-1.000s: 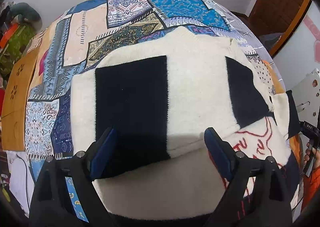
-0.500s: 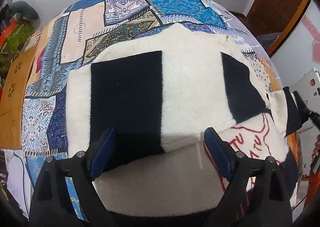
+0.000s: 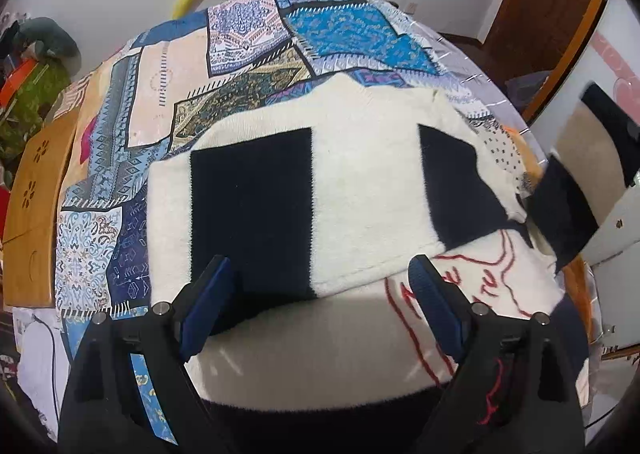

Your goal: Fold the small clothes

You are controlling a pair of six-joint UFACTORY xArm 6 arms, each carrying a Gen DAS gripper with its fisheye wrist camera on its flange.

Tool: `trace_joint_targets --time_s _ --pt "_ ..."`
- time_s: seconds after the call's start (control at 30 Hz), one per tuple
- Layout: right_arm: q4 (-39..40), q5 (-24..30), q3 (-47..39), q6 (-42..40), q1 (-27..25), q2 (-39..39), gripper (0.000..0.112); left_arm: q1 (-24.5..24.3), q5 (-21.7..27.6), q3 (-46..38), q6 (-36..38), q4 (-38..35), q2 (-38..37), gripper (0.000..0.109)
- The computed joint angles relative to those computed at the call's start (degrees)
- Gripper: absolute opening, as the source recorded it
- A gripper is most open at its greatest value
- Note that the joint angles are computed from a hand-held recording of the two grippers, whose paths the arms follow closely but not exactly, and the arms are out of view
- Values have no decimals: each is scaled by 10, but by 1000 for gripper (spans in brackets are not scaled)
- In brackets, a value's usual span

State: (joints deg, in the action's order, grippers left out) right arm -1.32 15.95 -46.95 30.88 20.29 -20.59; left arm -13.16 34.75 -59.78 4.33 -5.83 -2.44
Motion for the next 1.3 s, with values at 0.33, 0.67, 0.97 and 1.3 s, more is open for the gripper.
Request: trace_joint_targets --time_s 0.33,0.67,0.97,1.3 --pt "26 -3 -163 -66 90 146 9 13 -6 22 36 -52 -35 90" --pt "146 22 -260 -188 139 236 3 26 -22 47 48 -49 -61 90" --pt "52 99 -271 -134 144 246 12 29 -8 42 51 -68 -57 90" --pt "-71 99 -165 -31 106 156 64 -32 17 -7 41 -58 -25 90"
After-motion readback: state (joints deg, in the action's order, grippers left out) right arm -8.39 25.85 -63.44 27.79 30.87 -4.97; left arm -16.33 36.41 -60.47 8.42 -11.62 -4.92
